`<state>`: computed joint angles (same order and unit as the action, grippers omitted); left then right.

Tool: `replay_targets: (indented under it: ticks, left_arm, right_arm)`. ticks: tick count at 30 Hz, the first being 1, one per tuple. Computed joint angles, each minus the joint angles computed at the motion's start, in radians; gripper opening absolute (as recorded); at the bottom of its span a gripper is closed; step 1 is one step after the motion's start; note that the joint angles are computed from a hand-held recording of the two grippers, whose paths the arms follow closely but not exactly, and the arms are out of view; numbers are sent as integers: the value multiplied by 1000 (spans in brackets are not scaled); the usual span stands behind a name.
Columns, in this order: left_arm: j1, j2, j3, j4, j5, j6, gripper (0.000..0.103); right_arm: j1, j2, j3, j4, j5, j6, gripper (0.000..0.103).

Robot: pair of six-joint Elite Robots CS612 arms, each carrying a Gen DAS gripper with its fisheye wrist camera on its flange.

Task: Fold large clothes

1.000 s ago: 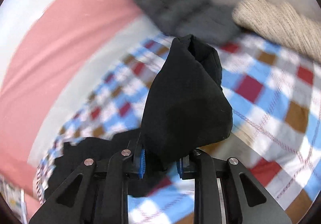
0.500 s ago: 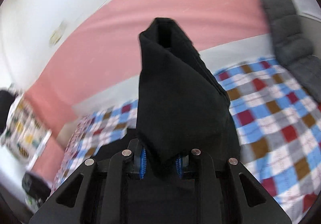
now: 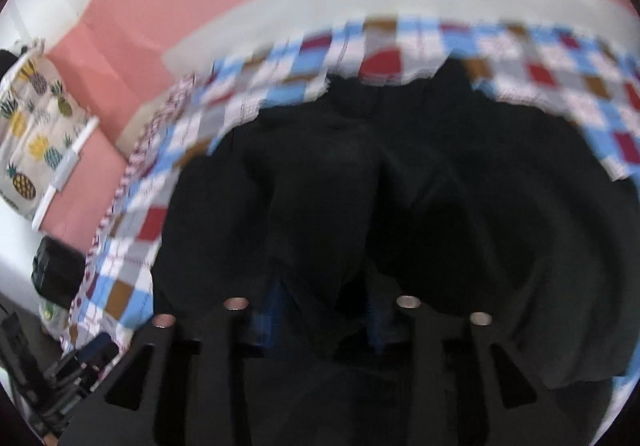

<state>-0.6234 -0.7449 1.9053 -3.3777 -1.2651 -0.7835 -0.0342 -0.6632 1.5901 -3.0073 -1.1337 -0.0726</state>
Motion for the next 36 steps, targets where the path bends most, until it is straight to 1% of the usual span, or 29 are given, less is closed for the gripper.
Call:
replay_targets:
  ticks: [1,3,5,7,8,9,10,11,12,14,15,16,19,20,21,22,23,24,25,27,28,30,31,32,33,34,35,36]
  left_arm:
    - [1,1,-2,3,-2,2,47]
    - [3,0,-8,6,-8,10,47]
    - [5,-1,-17,5,-20,19,48]
    - [6,1,-32,1,-32,33,53]
    - [5,2,-42,-3,-39,41,57]
    - [6,4,-51,-7,-50,48,59]
    - [9,7,-66,-9,-70,57,60]
    - [11,12,-86,-7,-96,67,62]
    - [13,17,-103,-5,-116,78,65]
    - [15,35,-154,12,-160,110,68]
    - [13,42,-177,30,-168,119,68]
    - [11,52,-203,46,-178,130,68]
    - [6,83,-273,73,-203,144,68]
    - [5,97,-297,84,-207,143,68]
    - [3,107,-316,99,-199,149,59]
    - [-2,116,-335,131,-167,157,50]
    - [-7,124,-357,193,-134,165,36]
    - [-8,134,-380,257,-110,173,28]
    - [-9,143,-396,304,-90,175,25]
    - [-10,156,-414,390,-40,170,13]
    - [-6,156,-412,408,-39,166,6]
    - [-1,144,-381,368,-54,146,6]
    - [-3,134,-366,356,-36,140,6]
    - [-6,121,-346,325,-13,138,6]
    - [-8,112,-332,285,0,140,6]
    - [-11,104,-322,245,12,143,6]
    - [-15,100,-320,201,17,159,6]
    - [-17,101,-328,178,11,180,7]
  right_arm:
    - [0,1,-2,35,25,-9,61]
    - [1,-9,16,39,65,-22,67]
    - [-13,-29,54,-9,134,-59,67]
    - [-45,-50,94,-75,222,-51,67]
    - [-59,-58,110,-111,242,-37,67]
    - [-71,-65,126,-156,247,-17,67]
    - [-94,-75,152,-224,229,10,67]
    - [-107,-82,167,-265,199,26,67]
    - [-127,-89,187,-313,152,47,67]
    - [-162,-95,213,-373,75,92,67]
    - [-180,-95,222,-386,28,117,60]
    - [-196,-96,228,-385,-18,141,43]
    - [-226,-77,222,-375,-90,205,26]
    - [-226,-69,215,-362,-96,210,24]
    - [-224,-55,199,-324,-87,195,24]
    - [-218,-43,180,-272,-80,154,24]
    - [-202,-32,165,-231,-93,117,24]
    - [-186,-19,146,-178,-98,67,24]
    - [-175,-7,128,-131,-92,21,24]
    - [-160,8,116,-131,-120,-6,23]
    - [-160,7,115,-131,-122,-7,23]
    - [-173,-7,124,-122,-92,-4,24]
    - [-182,-19,137,-142,-75,-6,23]
    - [-192,-26,152,-185,-58,-4,23]
    - [-194,-27,164,-231,-55,3,23]
    - [-202,-32,175,-293,-60,13,23]
    - [-207,-34,178,-328,-69,24,23]
    - [-211,-33,172,-346,-75,38,23]
